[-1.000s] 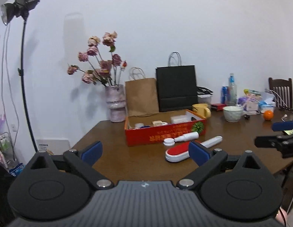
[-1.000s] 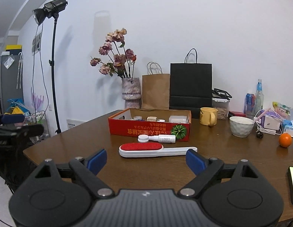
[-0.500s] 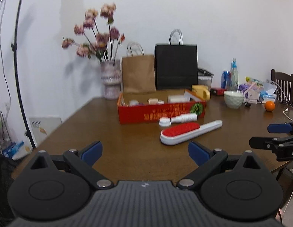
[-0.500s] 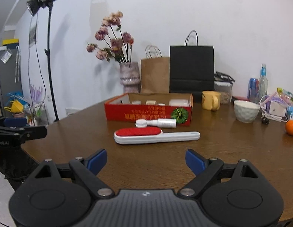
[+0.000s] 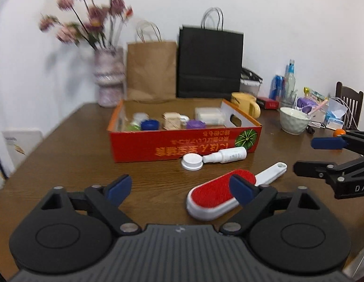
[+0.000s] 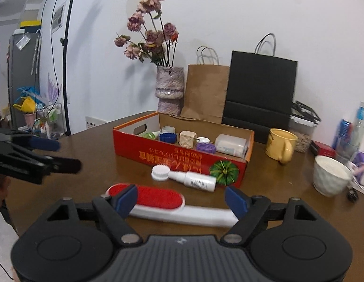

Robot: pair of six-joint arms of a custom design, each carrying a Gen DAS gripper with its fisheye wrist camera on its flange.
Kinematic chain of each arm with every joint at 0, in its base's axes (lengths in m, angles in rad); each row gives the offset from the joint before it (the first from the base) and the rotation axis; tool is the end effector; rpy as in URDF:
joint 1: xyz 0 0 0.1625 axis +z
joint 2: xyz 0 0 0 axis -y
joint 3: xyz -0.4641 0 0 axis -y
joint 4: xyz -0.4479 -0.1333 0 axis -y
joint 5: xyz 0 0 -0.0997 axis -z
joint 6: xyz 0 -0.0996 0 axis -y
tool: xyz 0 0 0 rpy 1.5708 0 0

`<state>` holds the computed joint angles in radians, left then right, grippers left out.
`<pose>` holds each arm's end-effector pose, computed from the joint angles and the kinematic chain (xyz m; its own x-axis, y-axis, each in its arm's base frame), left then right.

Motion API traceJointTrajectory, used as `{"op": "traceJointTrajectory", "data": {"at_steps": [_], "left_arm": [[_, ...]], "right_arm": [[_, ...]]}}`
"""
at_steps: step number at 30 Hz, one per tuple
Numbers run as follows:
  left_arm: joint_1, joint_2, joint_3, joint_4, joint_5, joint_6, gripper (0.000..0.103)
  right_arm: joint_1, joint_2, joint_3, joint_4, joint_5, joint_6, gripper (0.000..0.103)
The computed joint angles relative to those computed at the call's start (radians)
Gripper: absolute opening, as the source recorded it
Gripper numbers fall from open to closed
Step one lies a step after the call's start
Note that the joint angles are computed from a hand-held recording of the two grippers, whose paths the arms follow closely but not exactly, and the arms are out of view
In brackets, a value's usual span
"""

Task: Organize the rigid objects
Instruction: 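Grasp the white ridged cap with the left tool while the right tool grasps the white spray bottle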

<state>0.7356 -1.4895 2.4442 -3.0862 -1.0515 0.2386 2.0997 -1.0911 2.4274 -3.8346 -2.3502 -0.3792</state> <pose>-0.1939 -0.4220 0.2393 -0.6078 0.5877 -0.5341 0.7940 0.4419 -0.4174 0.2740 -0.3434 0.1759 -0.7221 -0.0741 0.6878 -0.6136 0.5279 -0.5872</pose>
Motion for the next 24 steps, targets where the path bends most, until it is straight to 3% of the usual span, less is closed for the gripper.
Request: {"op": "traceJointTrajectory", "data": {"at_steps": [4, 7, 12, 16, 18, 20, 21, 24], "left_arm": [[0.058, 0.150, -0.118, 0.069, -0.040, 0.032, 0.076], [0.086, 0.246, -0.179, 0.050, -0.074, 0.120, 0.074], [0.120, 0.382, -0.291, 0.088, -0.054, 0.153, 0.062], [0.139, 0.434, -0.314, 0.030, -0.066, 0.211, 0.059], [0.157, 0.449, -0.323, 0.039, -0.090, 0.217, 0.058], [0.170, 0.461, -0.315, -0.013, -0.121, 0.227, 0.055], [0.168, 0.464, -0.313, -0.026, -0.121, 0.241, 0.045], [0.168, 0.465, -0.308, -0.041, -0.127, 0.251, 0.041]], "right_arm": [[-0.117, -0.025, -0.040, 0.108, 0.135, -0.049, 0.078], [-0.190, -0.016, -0.093, 0.202, 0.188, -0.081, 0.066], [-0.271, 0.004, -0.160, 0.307, 0.287, -0.123, 0.060], [-0.307, 0.028, -0.172, 0.297, 0.318, -0.175, 0.059], [-0.324, 0.018, -0.173, 0.356, 0.296, -0.118, 0.051], [-0.354, 0.001, -0.149, 0.335, 0.344, -0.076, 0.048], [-0.358, -0.008, -0.143, 0.338, 0.349, -0.059, 0.045], [-0.343, 0.001, -0.142, 0.328, 0.317, -0.062, 0.043]]}}
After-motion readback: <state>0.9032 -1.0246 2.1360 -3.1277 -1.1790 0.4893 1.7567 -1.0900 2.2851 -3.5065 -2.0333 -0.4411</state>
